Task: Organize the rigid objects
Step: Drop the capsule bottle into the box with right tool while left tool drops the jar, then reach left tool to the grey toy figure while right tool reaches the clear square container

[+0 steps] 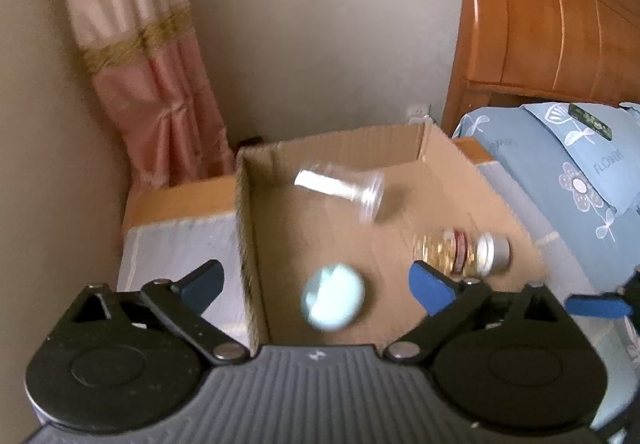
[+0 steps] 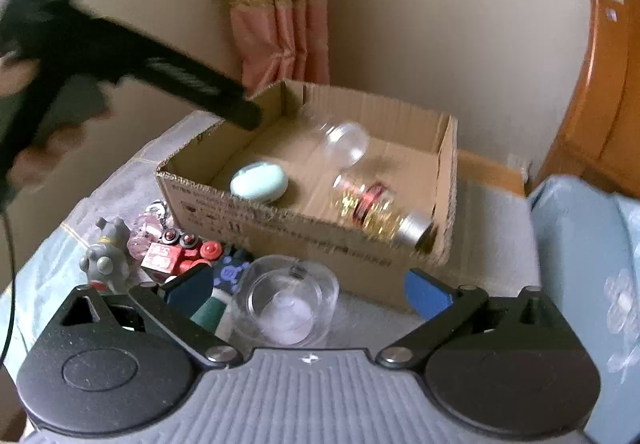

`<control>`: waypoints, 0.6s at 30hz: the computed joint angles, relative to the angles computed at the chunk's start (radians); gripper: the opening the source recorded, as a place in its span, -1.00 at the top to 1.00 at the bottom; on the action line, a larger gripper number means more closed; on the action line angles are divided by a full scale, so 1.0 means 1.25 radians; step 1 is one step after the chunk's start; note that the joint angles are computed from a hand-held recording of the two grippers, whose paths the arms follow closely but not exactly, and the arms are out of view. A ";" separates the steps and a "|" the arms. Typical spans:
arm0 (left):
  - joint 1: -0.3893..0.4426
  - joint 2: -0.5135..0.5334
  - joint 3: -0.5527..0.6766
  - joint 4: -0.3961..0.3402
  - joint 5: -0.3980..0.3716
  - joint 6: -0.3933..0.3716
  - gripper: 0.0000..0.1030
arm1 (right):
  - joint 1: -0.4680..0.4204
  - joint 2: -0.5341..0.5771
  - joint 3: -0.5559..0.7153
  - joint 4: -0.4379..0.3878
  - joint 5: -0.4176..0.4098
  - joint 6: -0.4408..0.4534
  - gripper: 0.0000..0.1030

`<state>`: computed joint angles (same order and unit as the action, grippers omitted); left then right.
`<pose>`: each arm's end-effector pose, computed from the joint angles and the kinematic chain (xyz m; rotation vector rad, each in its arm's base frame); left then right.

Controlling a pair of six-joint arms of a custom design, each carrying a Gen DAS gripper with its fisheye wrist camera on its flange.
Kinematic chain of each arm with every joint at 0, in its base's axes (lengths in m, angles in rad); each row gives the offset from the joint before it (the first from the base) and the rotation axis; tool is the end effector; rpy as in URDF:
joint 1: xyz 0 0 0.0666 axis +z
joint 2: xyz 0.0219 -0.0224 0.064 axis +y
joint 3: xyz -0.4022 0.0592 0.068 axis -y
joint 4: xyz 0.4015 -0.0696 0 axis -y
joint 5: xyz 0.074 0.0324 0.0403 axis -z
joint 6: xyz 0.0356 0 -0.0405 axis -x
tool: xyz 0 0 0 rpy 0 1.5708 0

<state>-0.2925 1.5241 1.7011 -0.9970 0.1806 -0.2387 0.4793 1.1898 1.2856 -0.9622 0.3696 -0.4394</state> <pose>0.5156 -0.1624 0.5264 0.7083 2.2795 -0.2412 0.3649 0.1747 0.4858 0.1148 2.3583 -0.0109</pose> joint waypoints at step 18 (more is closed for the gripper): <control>0.074 -0.171 -0.274 0.101 0.027 -0.010 -0.93 | 0.001 0.091 0.011 -0.032 0.021 -0.204 -1.00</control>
<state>-0.2004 1.3098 1.3590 -0.8709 0.2138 -0.2506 0.4808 1.3039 1.2992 -1.0023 0.3962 -0.6949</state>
